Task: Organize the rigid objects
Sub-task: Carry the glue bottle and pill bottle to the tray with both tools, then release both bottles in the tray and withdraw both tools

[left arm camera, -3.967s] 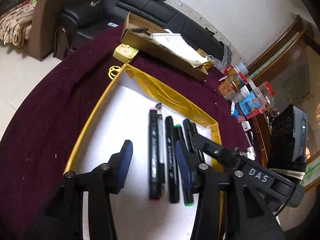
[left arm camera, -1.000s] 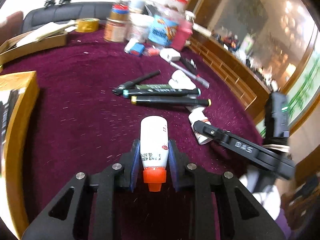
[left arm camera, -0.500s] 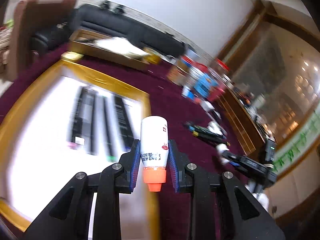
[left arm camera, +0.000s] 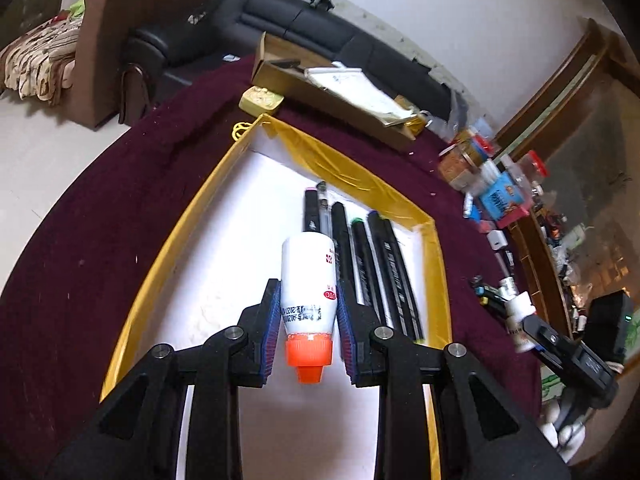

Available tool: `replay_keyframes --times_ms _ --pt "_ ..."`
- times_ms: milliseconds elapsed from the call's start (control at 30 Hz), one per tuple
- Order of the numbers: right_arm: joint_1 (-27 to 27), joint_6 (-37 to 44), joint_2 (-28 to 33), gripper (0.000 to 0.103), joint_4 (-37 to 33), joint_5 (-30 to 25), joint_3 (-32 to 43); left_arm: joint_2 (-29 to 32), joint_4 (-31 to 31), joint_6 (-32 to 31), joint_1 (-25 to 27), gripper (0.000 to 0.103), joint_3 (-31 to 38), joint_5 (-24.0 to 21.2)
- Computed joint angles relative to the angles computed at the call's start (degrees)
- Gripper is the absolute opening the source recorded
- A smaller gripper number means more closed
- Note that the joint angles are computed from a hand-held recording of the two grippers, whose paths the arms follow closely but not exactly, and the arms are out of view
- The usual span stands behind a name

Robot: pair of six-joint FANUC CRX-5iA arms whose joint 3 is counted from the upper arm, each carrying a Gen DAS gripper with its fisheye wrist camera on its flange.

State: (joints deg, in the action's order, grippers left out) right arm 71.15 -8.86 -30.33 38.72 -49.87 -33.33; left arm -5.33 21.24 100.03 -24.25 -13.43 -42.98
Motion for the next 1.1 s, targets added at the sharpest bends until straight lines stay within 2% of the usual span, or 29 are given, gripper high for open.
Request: replay_keyframes --times_ms 133,333,567,700,867,933,1000,1100 --pt "-2.5 6.1 6.5 0.031 -4.4 3.9 4.7 3.4 -1.9 0.2 0.4 0.024 4.1 -3.0" --pt "-4.8 13.2 13.5 0.031 -10.7 6.5 10.9 9.0 -4.0 2.1 1.5 0.024 10.1 -6.6" --pt "-6.6 18.1 18.1 0.031 -15.7 7.3 15.6 15.0 -8.9 3.6 0.3 0.024 17.7 -9.9" --pt "-7.7 20.4 20.0 0.031 -18.4 7.4 17.7 16.8 -9.7 4.6 0.1 0.024 19.6 -10.5" --pt "-8.6 23.7 22.1 0.031 -21.0 6.7 20.5 14.5 -3.4 2.0 1.6 0.026 15.3 -7.8" --pt "-9.0 25.8 23.3 0.031 -23.0 6.4 22.2 12.2 -1.3 0.9 2.3 0.031 12.8 -6.3" --pt "-9.5 28.2 24.5 0.031 -25.1 6.1 23.9 8.5 2.4 -1.7 3.4 0.043 8.4 -3.7" --pt "-10.2 32.6 27.5 0.031 -29.0 5.0 27.8 1.3 7.8 -5.3 5.3 0.049 0.8 -0.2"
